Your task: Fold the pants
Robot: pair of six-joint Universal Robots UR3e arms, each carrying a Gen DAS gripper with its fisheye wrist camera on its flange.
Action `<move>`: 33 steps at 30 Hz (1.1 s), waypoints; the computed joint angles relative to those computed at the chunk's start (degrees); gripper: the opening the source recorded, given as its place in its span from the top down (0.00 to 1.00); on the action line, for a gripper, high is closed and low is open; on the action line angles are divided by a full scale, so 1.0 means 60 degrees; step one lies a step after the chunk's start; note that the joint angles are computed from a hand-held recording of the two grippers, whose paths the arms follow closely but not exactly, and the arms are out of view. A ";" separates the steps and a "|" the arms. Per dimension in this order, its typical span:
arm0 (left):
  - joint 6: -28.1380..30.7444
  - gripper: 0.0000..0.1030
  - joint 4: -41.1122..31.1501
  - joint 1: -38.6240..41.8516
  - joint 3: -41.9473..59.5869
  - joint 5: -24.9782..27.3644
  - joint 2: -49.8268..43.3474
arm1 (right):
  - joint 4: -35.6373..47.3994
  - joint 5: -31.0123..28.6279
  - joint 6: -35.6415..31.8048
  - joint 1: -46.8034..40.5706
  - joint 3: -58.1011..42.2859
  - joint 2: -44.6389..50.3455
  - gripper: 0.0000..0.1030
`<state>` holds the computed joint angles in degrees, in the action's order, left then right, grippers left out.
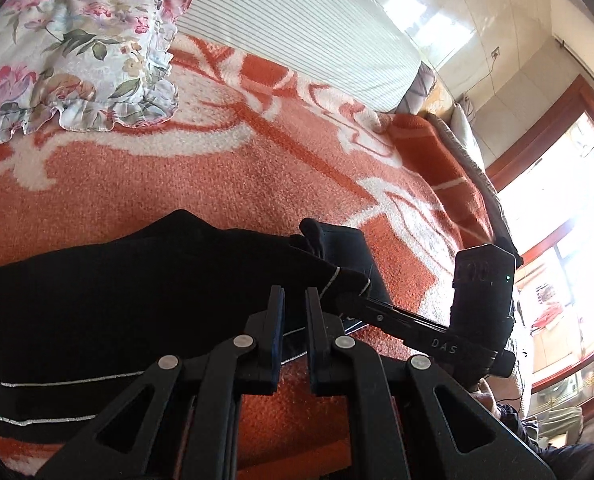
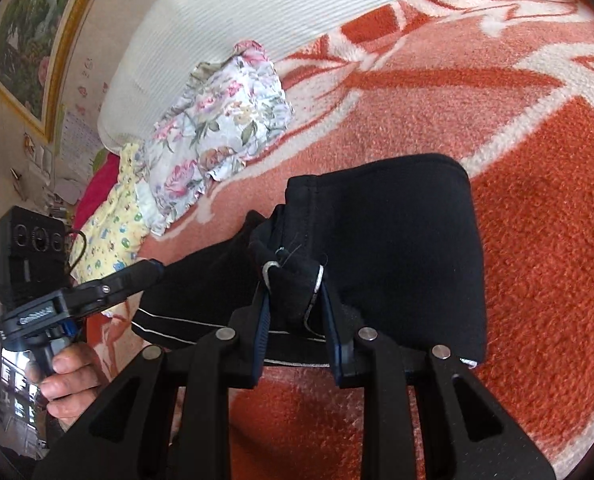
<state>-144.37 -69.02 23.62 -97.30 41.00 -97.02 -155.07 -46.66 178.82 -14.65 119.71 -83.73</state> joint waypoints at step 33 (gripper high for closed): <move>-0.2347 0.91 0.3090 -0.0909 -0.1525 0.1161 -0.1730 | 0.1099 -0.2238 -0.0484 0.1185 -0.1827 0.0903 0.80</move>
